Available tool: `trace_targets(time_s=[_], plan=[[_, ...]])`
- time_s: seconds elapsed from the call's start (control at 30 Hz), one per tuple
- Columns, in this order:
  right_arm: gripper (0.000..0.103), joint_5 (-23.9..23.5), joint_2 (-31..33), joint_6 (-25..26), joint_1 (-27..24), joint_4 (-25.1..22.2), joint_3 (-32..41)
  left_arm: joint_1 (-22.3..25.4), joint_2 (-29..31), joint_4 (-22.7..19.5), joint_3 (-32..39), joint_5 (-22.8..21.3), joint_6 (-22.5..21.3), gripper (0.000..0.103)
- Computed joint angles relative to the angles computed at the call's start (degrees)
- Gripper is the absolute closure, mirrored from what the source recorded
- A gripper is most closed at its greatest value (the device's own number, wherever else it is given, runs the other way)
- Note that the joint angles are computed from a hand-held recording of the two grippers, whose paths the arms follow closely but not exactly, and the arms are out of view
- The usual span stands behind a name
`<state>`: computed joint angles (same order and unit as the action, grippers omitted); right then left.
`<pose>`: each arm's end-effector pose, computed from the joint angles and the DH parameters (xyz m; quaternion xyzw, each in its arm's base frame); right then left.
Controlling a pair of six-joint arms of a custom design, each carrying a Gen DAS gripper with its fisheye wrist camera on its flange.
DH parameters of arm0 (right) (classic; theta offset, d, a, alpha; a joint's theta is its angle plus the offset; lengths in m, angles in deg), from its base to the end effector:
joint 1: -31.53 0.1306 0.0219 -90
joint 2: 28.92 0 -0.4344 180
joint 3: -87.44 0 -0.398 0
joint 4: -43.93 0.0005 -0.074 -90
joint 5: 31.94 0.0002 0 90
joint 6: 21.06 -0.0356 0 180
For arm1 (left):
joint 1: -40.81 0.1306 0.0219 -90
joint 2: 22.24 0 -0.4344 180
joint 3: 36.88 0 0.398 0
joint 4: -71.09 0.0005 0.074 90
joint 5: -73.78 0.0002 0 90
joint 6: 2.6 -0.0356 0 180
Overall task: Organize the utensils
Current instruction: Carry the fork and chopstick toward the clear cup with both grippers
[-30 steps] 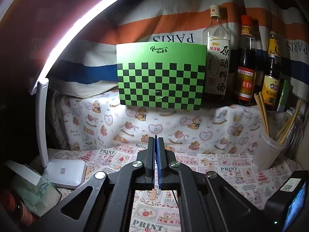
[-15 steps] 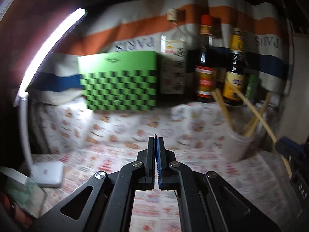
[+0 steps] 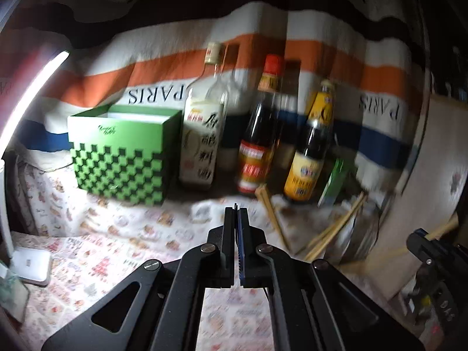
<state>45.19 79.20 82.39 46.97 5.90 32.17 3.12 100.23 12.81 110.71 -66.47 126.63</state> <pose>0.6145 0.1774 0.6173 -0.2659 0.7793 0.1023 0.5581 0.5675 -0.4045 0.6130 -0.2128 0.7935 0.0244 0.5697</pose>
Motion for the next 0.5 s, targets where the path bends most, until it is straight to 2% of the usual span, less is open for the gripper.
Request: trace_targets(time_s=[0.2,0.33,0.37,0.43,0.5], plan=[[0.095,-3.0,6.5,-6.0,-1.9,-4.9,13.3,1.5,7.6,1.6,12.0,-1.5,-3.0,0.102],[0.095,-6.0,10.4,-10.1,-2.4,-5.1,19.5,2.5,12.2,2.9,18.7,1.2,-5.7,0.102],[0.095,-7.2,11.4,-11.7,-2.5,-4.0,20.8,2.7,13.0,3.6,19.6,1.9,-6.4,0.102],[0.095,-8.2,11.5,-14.7,-2.5,1.6,19.3,3.0,14.8,4.8,21.4,3.2,-8.0,0.102],[0.095,-6.0,11.0,-18.6,-2.0,12.2,15.1,3.3,16.4,5.4,22.5,3.7,-9.3,0.102]])
